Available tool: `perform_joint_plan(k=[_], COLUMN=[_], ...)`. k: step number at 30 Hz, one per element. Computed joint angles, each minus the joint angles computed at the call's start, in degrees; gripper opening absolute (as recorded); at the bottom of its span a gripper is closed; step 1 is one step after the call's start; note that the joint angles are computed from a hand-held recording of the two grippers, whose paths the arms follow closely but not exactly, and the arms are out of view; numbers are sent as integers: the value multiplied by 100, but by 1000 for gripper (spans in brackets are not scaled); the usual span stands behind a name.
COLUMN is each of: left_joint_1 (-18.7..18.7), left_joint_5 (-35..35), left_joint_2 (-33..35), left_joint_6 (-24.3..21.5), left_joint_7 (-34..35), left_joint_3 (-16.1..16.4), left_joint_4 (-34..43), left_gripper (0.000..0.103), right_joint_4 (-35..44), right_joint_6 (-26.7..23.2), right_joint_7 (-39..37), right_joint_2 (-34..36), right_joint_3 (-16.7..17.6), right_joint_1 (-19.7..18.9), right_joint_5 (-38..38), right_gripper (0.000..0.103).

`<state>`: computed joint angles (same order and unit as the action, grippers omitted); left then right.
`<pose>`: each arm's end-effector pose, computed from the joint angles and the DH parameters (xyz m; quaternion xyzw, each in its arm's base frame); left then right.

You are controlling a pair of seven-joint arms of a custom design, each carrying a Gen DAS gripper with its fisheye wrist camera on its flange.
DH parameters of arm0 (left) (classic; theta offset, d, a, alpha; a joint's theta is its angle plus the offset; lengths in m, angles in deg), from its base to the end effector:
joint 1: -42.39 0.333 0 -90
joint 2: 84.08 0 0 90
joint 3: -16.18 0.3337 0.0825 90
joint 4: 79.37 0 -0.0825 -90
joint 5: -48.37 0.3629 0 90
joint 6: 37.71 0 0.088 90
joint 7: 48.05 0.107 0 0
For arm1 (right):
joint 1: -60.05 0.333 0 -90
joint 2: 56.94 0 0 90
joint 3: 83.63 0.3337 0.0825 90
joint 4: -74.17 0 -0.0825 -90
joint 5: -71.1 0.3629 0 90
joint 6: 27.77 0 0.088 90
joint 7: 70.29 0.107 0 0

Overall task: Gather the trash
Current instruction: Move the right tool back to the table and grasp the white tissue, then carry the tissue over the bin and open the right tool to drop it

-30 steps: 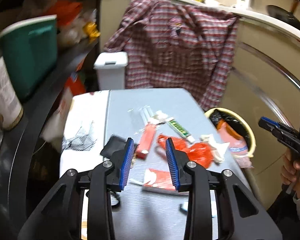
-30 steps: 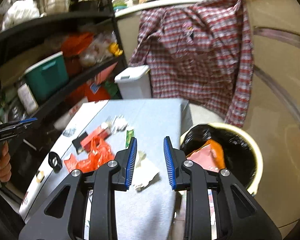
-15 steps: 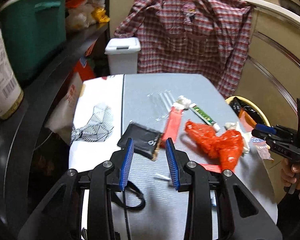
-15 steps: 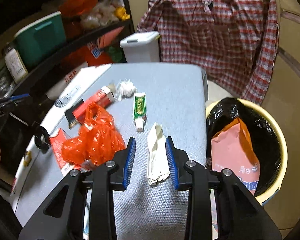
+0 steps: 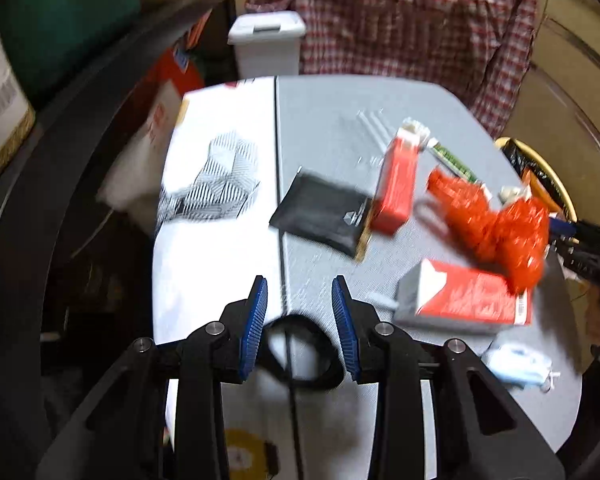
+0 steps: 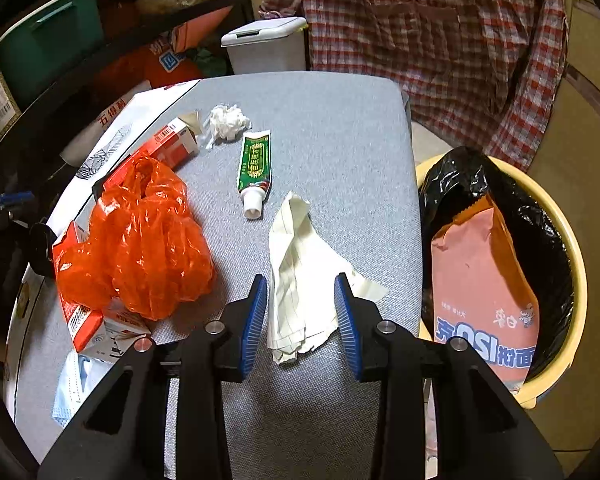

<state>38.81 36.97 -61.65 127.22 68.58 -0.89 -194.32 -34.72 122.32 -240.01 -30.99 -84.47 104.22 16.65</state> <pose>0.6047 -0.1989 0.3524 -0.4522 0.8531 -0.2352 0.1116 0.4536 0.4547 0.3126 -0.5991 0.7404 -0.1984 0.2314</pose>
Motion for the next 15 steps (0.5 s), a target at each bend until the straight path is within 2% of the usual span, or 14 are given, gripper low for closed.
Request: perform_joint_plan(k=[3, 6, 8, 10, 11, 13, 14, 15], left_joint_1=[-34, -139, -293, -448, -469, -381, -299, -234], left_joint_5=[104, 351, 650, 956, 1050, 1068, 1011, 960], left_joint_2=[-1, 29, 46, 84, 114, 104, 94, 74], left_joint_6=[-211, -392, -309, -285, -300, -289, -310, -326], left_joint_7=[-127, -272, -399, -643, -725, -748, -696, -638], left_joint_3=[155, 325, 493, 681, 716, 634, 544, 470], left_joint_4=[-2, -19, -90, -97, -69, -84, -83, -93], left_gripper=[34, 34, 34, 27, 20, 14, 5, 2], right_joint_4=[-43, -55, -64, -87, -107, -156, -182, -203], right_joint_6=[79, 91, 60, 3, -12, -40, -55, -69], right_joint_7=[38, 89, 174, 280, 348, 491, 560, 624], right_joint_2=[-40, -77, -121, -187, -224, -301, -342, -379], right_joint_3=[-18, -24, -36, -30, -22, 3, 20, 40], right_joint_1=[2, 16, 50, 75, 80, 77, 72, 62], right_joint_5=[-58, -131, -232, -356, -424, -559, -638, -718], right_gripper=[10, 7, 6, 6, 6, 6, 6, 6])
